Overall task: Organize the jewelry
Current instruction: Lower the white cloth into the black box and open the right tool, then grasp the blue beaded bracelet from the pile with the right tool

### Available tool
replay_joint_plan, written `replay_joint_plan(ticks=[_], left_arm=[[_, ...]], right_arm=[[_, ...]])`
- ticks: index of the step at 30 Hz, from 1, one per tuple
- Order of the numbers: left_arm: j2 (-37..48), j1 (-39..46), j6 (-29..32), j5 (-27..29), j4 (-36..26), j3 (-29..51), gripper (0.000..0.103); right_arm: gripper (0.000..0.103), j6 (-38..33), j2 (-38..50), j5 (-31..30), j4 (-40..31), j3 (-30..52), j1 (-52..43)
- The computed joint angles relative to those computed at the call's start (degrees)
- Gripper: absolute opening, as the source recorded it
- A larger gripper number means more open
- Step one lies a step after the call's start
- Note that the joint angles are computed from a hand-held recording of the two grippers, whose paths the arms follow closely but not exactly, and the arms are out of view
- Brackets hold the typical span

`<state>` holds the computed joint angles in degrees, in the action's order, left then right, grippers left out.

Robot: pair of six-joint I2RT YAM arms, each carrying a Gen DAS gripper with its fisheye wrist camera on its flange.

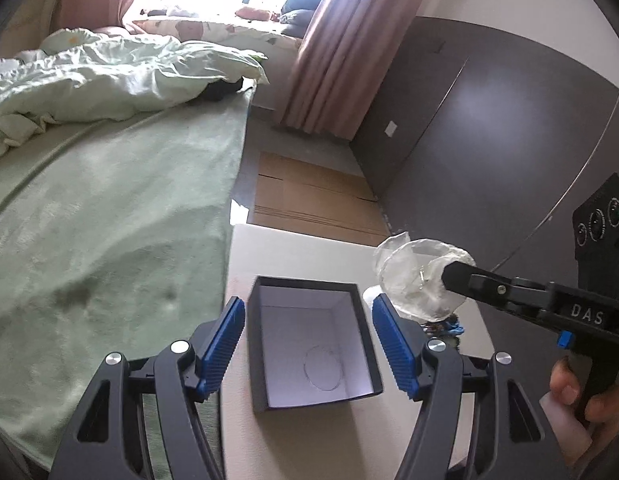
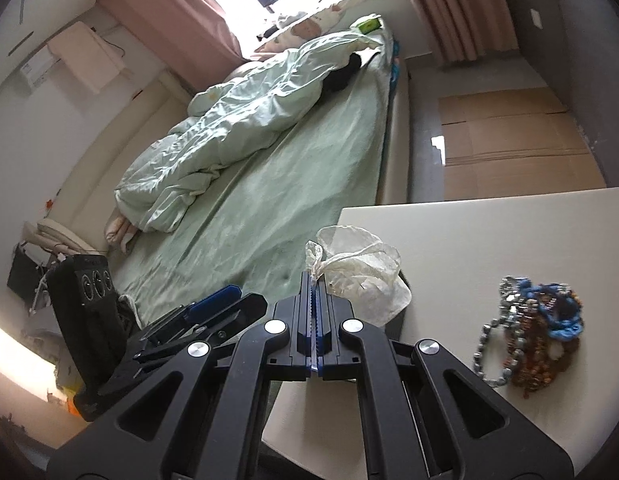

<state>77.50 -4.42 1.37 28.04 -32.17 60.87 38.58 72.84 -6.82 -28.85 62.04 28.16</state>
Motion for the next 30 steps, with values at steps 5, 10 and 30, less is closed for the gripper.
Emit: replay_joint_plan(ticks=[5,10,30], left_arm=[[-0.43,2.03,1.02,-0.86,-0.16,-0.22,0.069],[-0.96,3.97,0.8,-2.81,1.08,-0.48,0.075],[-2.88,-8.3,-3.08,-14.2,8.19,-2.96,0.095]], right_arm=[[0.003,-0.67,1.97,-2.15,3.29,-1.49,-0.1],[0.003,-0.88,4.9,-3.13,5.6,-1.51,0.6],[0.088,-1.89,-4.71,20.01,-6.32,-4.94,1.71]])
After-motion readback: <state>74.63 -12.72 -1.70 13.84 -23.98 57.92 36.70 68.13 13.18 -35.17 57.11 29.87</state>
